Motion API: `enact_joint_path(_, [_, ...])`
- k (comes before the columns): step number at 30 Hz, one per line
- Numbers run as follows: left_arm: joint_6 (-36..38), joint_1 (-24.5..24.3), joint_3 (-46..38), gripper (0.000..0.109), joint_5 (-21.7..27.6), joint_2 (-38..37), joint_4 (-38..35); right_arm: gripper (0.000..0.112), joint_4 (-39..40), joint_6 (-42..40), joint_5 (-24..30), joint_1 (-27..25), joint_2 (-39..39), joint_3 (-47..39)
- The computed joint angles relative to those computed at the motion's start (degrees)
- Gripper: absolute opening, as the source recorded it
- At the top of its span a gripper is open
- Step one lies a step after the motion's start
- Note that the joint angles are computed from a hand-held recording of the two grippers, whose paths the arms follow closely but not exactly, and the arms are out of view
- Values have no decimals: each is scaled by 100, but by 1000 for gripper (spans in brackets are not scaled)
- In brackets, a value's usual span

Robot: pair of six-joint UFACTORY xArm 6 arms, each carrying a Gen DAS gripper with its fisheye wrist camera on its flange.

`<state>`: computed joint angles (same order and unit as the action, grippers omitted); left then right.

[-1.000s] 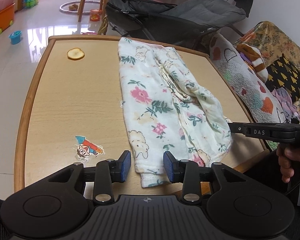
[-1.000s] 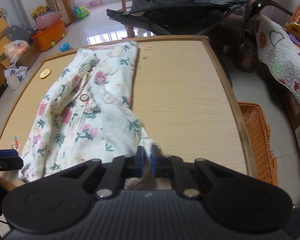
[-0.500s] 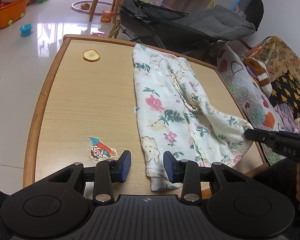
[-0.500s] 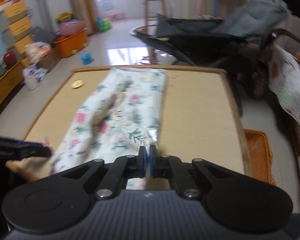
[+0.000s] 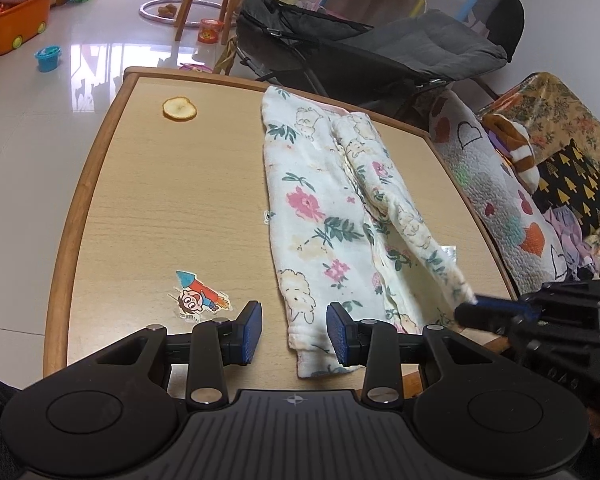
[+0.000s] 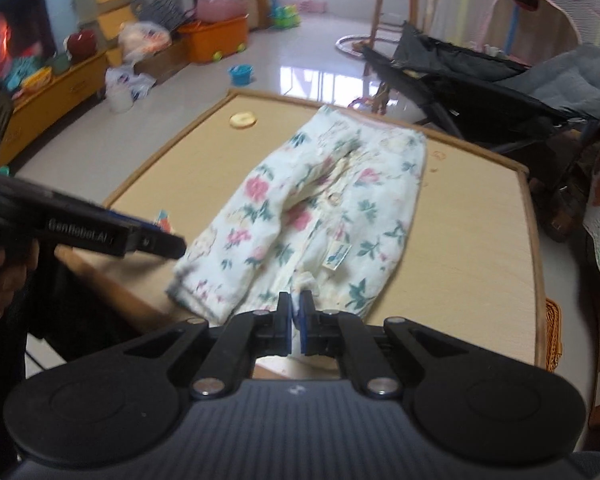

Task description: Fold clothes

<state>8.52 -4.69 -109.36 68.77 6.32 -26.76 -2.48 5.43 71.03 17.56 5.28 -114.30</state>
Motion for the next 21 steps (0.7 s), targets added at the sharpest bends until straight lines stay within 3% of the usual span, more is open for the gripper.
enact_joint_path(14, [157,-23,-133,39,-21,73,39,7,617,-102,502,17,225,-277])
enact_joint_path(21, [38,-28,-1220,39,129,696,-39,8,569,147,504,-173,450,-1059])
